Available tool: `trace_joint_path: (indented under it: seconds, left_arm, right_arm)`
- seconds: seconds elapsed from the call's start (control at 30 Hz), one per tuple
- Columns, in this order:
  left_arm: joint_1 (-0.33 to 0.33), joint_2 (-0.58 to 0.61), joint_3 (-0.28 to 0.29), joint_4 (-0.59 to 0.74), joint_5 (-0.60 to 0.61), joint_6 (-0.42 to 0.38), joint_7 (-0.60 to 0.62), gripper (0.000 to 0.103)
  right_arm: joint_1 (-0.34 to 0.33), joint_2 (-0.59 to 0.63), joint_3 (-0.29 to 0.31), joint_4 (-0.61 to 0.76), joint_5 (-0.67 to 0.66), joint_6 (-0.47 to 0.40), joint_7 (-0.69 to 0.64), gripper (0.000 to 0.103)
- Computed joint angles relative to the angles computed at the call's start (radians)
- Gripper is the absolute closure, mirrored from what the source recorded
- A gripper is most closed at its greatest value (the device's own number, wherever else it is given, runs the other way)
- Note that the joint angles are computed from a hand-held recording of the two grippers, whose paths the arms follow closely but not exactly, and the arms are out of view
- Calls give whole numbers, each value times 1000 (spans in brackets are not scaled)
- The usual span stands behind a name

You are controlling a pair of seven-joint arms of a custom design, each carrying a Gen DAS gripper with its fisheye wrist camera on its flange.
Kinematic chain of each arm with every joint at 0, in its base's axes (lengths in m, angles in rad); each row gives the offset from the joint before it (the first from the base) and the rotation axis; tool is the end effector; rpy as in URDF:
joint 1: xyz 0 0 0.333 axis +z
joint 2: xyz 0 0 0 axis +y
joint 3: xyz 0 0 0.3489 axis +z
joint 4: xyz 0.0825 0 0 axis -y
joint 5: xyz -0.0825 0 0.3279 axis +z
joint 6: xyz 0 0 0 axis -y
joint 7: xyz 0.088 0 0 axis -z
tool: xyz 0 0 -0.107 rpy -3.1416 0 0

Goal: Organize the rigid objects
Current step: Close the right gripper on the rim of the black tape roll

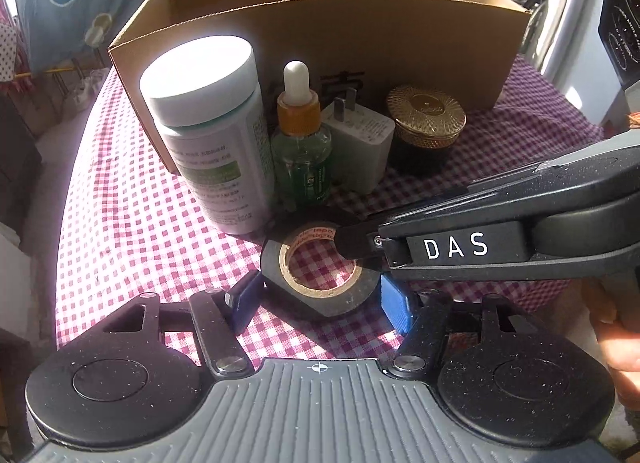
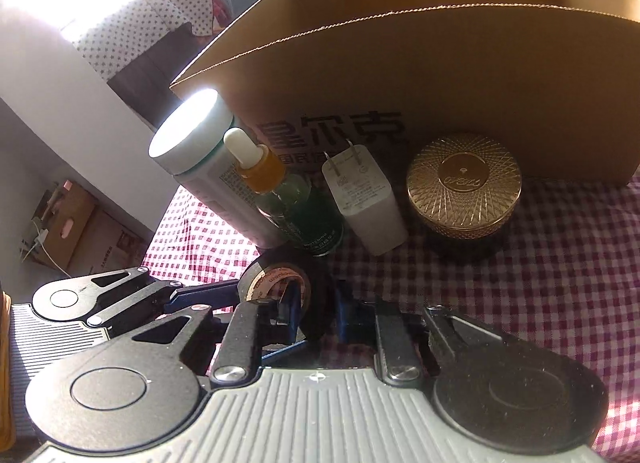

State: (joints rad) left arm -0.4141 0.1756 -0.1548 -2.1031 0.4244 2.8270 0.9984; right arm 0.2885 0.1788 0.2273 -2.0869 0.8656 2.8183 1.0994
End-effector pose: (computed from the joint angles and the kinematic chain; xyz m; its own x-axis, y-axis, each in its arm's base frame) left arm 0.4739 -0.3219 0.4644 -0.3499 -0.9367 0.0114 -0.7841 0.2862 -0.5508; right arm 0.5154 0.2409 0.4578 0.3109 -0.8447 -0.4357 -0.8670 -0.0642 -0.4941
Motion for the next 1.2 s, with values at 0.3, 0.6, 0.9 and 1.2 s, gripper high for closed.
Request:
trace_joint_path:
  seconds: [0.3, 0.6, 0.9, 1.2]
  left_arm:
    - [-38, 41, -20, 55, -23, -12, 57, 40]
    - [-84, 69, -12, 101, -35, -36, 105, 39]
    - [-98, 88, -5, 134, -29, -60, 100, 35]
    - [-118, 97, 19, 140, 16, -40, 49, 36]
  right_arm:
    - [-15, -70, -38, -87, 55, 19, -36, 84]
    - [-5, -110, -81, -135, 177, 21, -103, 84]
    - [-3, -117, -102, -136, 233, 0, -166, 84]
    - [7, -142, -119, -156, 232, -2, -171, 84]
